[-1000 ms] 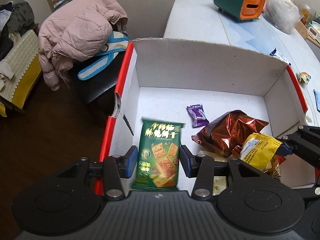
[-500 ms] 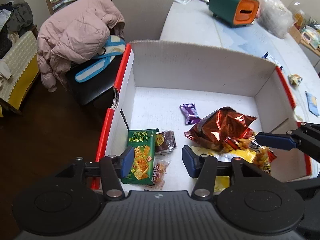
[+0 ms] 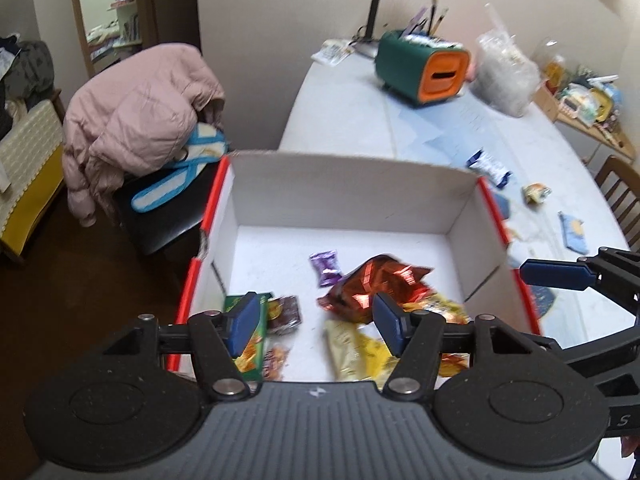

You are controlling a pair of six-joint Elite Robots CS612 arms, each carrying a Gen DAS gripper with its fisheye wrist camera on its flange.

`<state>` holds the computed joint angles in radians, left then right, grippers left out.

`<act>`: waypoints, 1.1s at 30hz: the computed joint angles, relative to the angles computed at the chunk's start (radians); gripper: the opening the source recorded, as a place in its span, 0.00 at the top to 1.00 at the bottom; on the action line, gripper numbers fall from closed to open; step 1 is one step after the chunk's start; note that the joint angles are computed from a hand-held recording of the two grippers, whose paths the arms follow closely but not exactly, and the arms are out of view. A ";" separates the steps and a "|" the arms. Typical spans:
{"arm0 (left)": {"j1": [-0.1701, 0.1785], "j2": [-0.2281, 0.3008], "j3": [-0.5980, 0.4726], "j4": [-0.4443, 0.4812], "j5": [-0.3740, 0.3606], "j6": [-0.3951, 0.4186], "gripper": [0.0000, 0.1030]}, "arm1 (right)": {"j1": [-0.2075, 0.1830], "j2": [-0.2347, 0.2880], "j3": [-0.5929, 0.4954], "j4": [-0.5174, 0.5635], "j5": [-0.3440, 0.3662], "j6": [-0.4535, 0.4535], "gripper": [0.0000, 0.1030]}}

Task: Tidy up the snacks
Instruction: 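Open both grippers to release the cracker pack and yellow bag in the box, then move the left gripper to the blue bag while the right approaches the light blue packet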

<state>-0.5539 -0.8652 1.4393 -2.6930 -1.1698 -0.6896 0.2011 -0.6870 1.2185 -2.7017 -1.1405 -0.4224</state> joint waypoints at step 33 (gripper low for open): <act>-0.029 0.193 -0.371 0.013 -0.145 0.177 0.23 | -0.123 -0.047 0.053 -0.232 -0.165 0.257 0.00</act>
